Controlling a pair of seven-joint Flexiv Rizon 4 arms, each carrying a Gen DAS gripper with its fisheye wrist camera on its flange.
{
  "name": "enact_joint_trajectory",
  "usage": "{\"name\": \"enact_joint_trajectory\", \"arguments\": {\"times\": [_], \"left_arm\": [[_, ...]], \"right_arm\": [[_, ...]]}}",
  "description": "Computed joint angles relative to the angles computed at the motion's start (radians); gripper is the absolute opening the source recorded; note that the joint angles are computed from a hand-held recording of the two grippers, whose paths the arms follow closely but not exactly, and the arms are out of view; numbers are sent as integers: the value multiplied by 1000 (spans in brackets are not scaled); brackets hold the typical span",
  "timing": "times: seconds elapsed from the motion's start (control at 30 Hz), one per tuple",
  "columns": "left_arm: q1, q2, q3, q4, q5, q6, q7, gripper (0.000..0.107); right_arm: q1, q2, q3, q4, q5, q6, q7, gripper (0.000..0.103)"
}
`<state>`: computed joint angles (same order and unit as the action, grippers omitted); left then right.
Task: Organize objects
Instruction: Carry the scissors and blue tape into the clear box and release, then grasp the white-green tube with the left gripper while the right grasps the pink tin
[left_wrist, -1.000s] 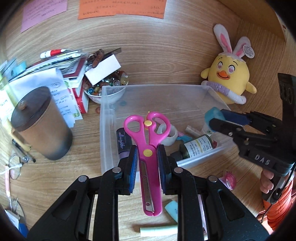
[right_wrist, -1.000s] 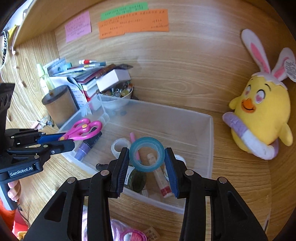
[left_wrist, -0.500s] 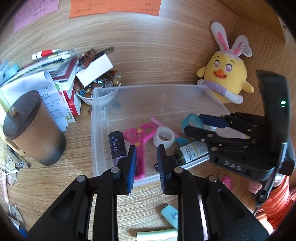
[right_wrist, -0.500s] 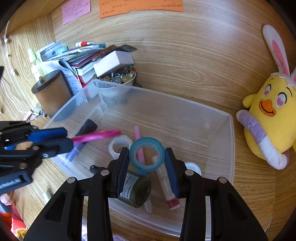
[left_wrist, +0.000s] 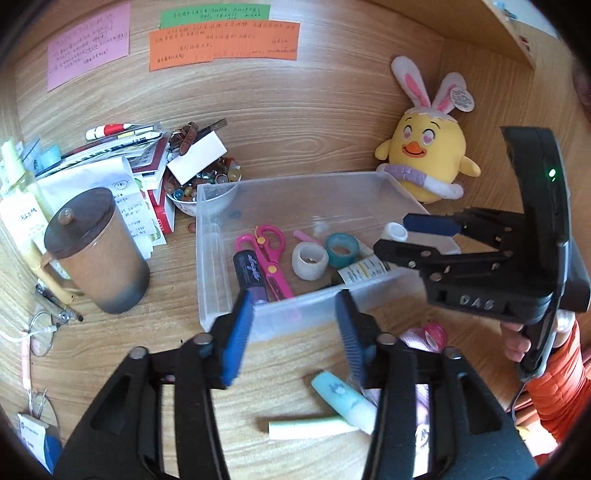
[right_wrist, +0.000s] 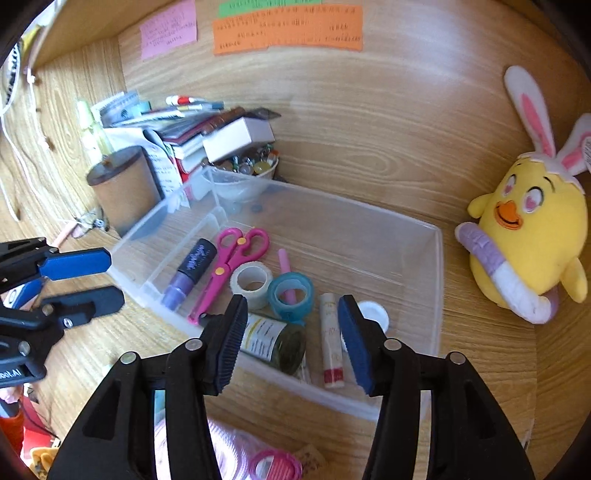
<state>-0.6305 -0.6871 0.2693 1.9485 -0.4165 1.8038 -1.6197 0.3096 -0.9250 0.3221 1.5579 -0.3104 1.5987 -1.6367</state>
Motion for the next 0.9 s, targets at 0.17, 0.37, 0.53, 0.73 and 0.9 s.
{"name": "enact_joint_trajectory", "arguments": {"times": [0.17, 0.37, 0.53, 0.73, 0.9], "left_arm": [[-50, -7, 25, 25, -21, 2, -16, 61], [-39, -24, 1, 31, -9, -61, -58, 61], [18, -25, -69, 48, 26, -67, -134, 61], [-47, -42, -5, 36, 54, -86, -189, 62], [-47, -62, -2, 5, 89, -117, -216, 61]], "right_arm": [[-61, 39, 56, 87, 3, 58, -22, 52], [-78, 83, 32, 210, -24, 163, -29, 56], [-53, 101, -42, 291, -54, 235, -9, 57], [-53, 91, -85, 343, -88, 266, 18, 57], [-78, 69, -74, 345, -118, 245, 37, 57]]}}
